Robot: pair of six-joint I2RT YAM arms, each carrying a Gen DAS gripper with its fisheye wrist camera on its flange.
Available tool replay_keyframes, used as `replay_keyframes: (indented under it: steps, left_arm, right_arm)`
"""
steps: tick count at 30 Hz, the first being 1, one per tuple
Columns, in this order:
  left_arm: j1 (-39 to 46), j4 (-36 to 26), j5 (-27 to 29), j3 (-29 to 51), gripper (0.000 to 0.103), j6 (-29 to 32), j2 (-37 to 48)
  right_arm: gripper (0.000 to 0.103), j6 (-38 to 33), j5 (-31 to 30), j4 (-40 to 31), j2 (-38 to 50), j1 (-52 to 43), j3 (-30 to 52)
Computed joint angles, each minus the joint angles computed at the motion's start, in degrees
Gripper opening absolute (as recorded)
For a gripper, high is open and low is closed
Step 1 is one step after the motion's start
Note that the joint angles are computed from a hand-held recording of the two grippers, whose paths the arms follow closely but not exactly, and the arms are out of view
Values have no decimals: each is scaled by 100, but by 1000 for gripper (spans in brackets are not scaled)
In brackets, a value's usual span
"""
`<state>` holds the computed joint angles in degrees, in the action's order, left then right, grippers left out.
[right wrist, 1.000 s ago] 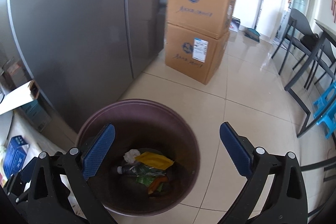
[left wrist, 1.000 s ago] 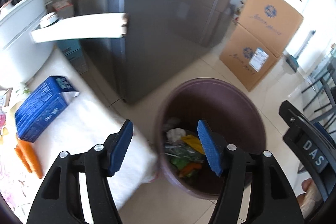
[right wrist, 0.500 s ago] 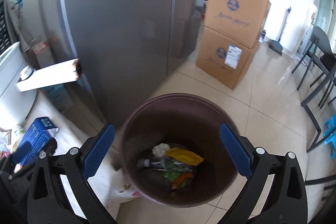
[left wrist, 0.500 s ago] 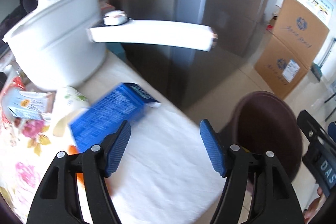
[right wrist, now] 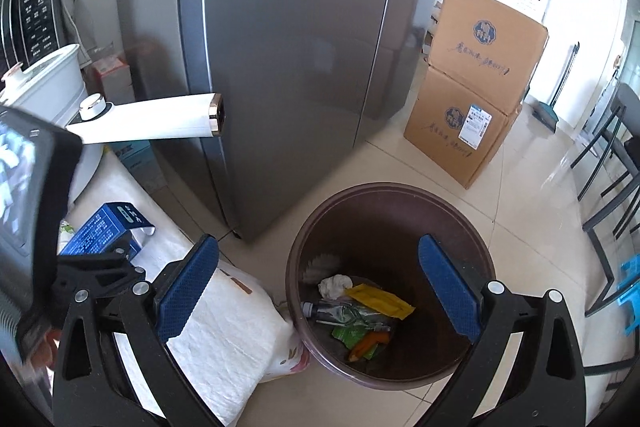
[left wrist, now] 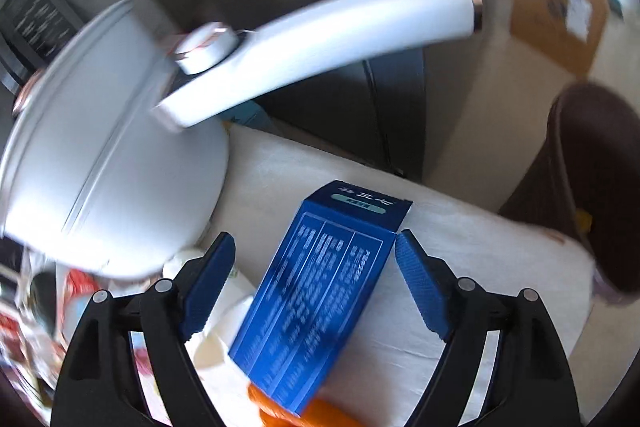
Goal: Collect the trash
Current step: 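Move the left tool to the blue toothpaste box and grasp it, then lift the blue box with the left tool while the right tool grasps the other carrot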
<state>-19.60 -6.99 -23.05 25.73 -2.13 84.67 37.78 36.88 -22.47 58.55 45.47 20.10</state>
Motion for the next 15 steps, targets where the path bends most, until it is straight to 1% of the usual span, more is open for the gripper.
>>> replay_keyframes:
  steps: [2,4,5,6,7,9,12,15]
  left_arm:
    - [116,-117,208,206,80,271,315]
    - [123,-67,267,209,80,496,415]
    - [117,-21,292,182,76,595,422]
    - [82,-11,350,148,68,630,409]
    - [69,-17,318,117,66,666,375]
    - [102,-166,439,91,63,611,192]
    - [358,-357,846,-48,61,569,-233]
    - [486,-414,1112,-260,57,294,-633]
  right_arm:
    - [96,-72,-47,27,-59,-91,-31]
    - [96,-140,-183,45,-135,-218,-51]
    - [96,-184,-284,64,-172,-304,-67]
    - [96,-211,-352,87,-181,-358,-81]
    - [96,-242,-442,104,-180,-416,-88]
    - [96,-282,-559,126,-174,-470,-103]
    - [96,-292,-708,138,-159,-460,-110]
    - [96,-303,-776,164,-41,-325,-67]
